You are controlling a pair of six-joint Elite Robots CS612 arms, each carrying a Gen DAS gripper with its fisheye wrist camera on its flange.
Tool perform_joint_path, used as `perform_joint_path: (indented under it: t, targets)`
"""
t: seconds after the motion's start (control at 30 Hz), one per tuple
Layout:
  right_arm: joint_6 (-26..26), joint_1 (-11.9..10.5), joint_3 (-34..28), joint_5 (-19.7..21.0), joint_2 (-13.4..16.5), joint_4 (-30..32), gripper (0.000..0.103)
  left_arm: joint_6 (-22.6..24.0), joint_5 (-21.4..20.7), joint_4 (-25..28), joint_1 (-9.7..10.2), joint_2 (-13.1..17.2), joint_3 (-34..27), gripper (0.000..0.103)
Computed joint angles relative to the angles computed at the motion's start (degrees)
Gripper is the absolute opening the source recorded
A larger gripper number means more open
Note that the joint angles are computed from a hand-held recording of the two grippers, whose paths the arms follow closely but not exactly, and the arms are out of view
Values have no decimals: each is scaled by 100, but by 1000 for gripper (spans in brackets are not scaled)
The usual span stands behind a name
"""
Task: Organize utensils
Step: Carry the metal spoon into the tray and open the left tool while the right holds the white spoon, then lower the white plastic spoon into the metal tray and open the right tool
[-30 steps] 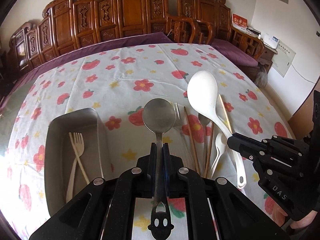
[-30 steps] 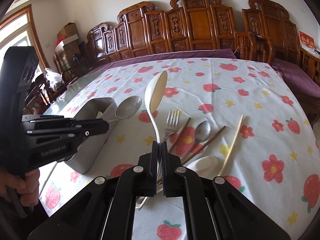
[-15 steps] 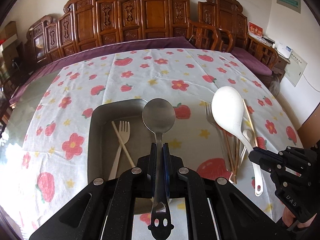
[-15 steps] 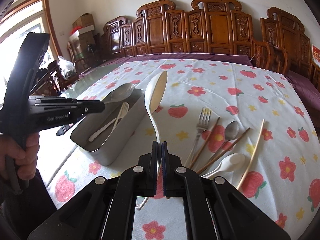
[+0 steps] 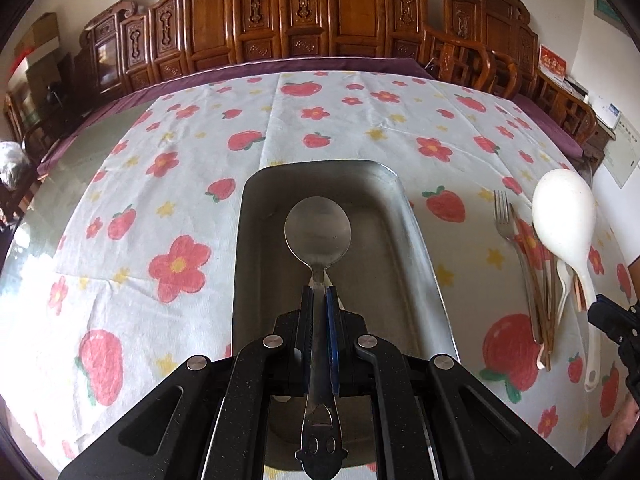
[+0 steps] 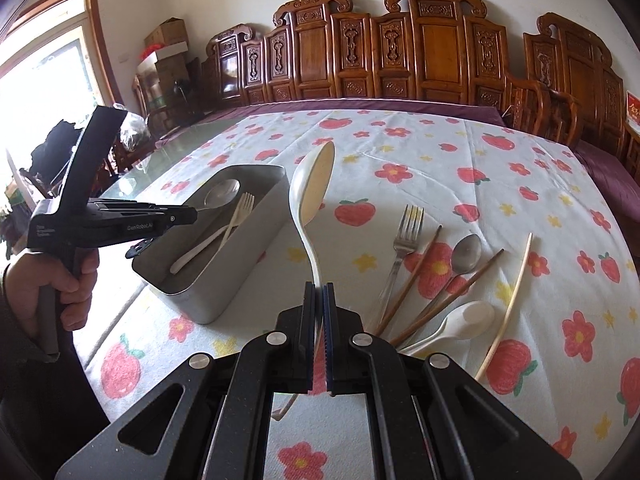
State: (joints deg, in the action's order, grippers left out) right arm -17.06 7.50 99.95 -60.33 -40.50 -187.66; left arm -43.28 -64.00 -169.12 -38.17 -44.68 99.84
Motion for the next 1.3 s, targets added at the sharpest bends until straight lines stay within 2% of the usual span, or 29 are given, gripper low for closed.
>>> perform_joint_path:
  t: [0.47,0.63,0.8,1.07,1.3]
  targets:
    - [-19,-3,-74,32,45,112,5,9,-148,481,140,281,-435,6]
    - [14,-6,-65,95,28,125,5,42,-290,485,157,298,-446,6]
    - [-44,25,-35,83,-7,105,5,140,-237,264,123,227,-295,6]
    - [182,110,-96,197,-66,237,5,468,201,-411,-54,-56,220,6]
    - [329,328,-256,149,-71,492,5,596,198,-976,5,-170,491,6]
